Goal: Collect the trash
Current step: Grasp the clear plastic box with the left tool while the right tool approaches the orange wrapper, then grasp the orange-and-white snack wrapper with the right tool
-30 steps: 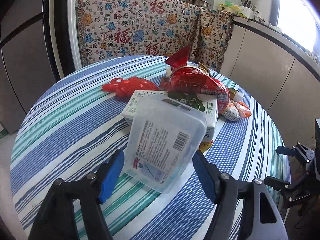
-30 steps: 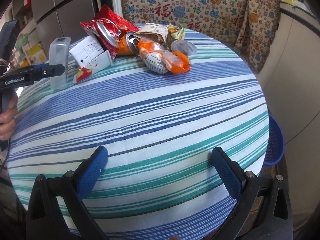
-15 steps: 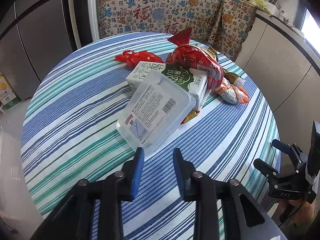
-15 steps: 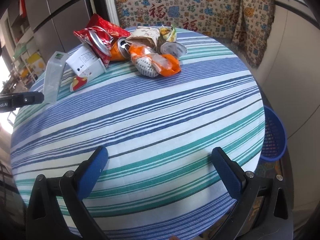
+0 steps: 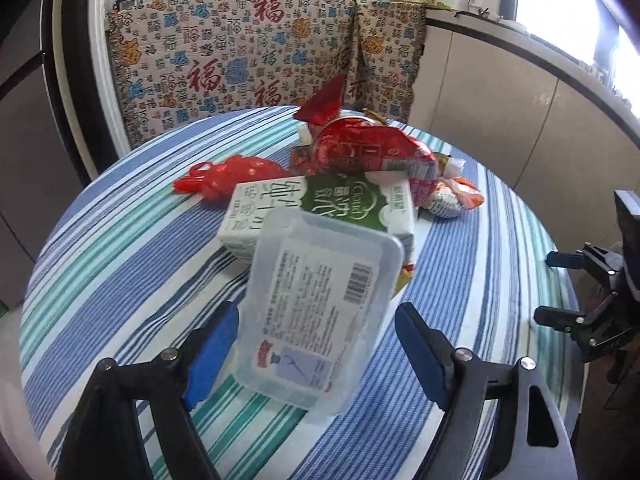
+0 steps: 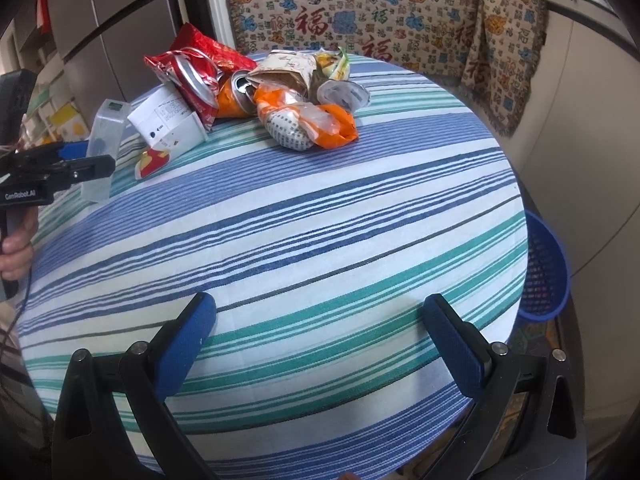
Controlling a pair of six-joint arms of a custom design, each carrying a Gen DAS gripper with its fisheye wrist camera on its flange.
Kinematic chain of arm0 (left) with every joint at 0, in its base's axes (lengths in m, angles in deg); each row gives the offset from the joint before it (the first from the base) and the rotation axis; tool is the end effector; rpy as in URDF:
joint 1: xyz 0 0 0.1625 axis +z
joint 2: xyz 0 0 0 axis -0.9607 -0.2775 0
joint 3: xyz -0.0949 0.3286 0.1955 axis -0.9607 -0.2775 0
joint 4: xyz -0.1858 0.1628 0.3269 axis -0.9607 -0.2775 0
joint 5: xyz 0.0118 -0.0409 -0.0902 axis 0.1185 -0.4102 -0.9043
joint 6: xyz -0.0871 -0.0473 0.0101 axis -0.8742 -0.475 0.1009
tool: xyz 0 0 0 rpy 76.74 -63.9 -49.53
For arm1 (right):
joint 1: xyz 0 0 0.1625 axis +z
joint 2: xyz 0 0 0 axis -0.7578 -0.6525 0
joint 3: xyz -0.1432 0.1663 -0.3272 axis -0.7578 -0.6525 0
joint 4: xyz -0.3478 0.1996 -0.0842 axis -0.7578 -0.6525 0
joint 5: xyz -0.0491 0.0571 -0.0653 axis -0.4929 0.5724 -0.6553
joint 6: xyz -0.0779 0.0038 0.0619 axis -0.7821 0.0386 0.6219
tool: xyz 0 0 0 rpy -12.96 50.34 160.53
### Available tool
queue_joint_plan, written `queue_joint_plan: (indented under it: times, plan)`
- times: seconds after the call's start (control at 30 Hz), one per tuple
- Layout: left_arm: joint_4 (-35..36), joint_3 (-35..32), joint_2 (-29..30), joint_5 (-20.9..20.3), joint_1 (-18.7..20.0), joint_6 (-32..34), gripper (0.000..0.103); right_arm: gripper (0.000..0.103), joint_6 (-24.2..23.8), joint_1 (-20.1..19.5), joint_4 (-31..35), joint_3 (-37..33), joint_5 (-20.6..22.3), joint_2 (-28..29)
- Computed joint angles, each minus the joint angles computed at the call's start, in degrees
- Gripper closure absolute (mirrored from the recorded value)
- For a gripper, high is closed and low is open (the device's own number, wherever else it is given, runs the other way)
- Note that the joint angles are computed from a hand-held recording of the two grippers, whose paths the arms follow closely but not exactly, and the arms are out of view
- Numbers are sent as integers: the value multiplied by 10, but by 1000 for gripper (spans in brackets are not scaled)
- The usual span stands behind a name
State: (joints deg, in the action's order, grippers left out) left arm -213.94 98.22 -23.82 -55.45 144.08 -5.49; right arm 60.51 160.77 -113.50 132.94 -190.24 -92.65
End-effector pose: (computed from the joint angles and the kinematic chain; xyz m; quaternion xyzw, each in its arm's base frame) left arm -0.0898 -0.7476 0.3232 0.4040 0.8733 -0.1826 0.2019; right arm 0.3052 -0.6028 0.0816 0.1147 -0.8870 0.3016 0.3304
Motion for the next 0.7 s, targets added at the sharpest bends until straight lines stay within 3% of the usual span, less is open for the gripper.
queue_joint_plan:
  times: [0.07,0.23,0.33,0.4,0.5,0.63,0.7]
  plan:
    - [23,-8,4,3,-3,-21,32,0,2,0,0,-1,1,1]
    - [65,12,-25,32,-17,-176,32,0,1,-6,3,2,10,-9]
    - [89,57,-54,98,-43,-265,32,0,-4,-16,14,-10,12,-15]
    - [76,92,-67,143,-59,-288,32,0,-12,-27,31,-32,19,-15]
    - [57,123,-71,175,-67,-307,32,1,-26,-52,57,-66,86,-18]
    - [57,123,-61,159,-58,-304,32,2,-44,-75,103,-146,164,8]
    - [37,135,-63,174,-62,-281,31,15,-53,-81,134,-185,189,23]
